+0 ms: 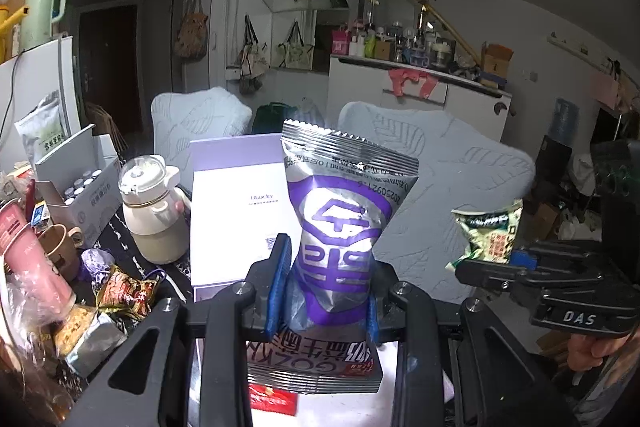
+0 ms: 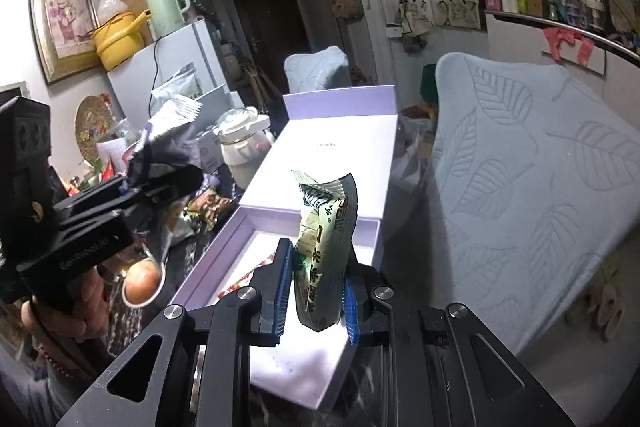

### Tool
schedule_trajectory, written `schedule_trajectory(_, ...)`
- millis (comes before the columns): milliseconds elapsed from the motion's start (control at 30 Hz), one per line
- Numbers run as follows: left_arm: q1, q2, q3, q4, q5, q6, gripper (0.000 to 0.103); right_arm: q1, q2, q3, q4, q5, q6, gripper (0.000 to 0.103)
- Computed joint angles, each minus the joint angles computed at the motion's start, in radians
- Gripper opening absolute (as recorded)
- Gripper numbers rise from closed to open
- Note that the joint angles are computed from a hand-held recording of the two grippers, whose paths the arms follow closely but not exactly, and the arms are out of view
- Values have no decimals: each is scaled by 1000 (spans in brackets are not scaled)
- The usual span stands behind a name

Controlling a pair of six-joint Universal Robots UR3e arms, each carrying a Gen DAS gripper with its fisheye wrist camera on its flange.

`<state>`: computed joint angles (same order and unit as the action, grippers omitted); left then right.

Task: Organize soft objects
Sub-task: 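Carry the purple foil bag and green packet over the lavender box with both grippers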

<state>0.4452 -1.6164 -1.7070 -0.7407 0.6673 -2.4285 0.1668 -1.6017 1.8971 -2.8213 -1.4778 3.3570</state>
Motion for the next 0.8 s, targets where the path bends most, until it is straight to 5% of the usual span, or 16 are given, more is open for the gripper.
schedule_trajectory(233, -44, -169, 119, 107, 106, -87, 31, 20, 143, -143, 6, -28, -41, 22)
schedule_trajectory(800, -147, -389, 255, 131, 302, -154, 31, -4, 420, -320, 8, 88, -11, 22)
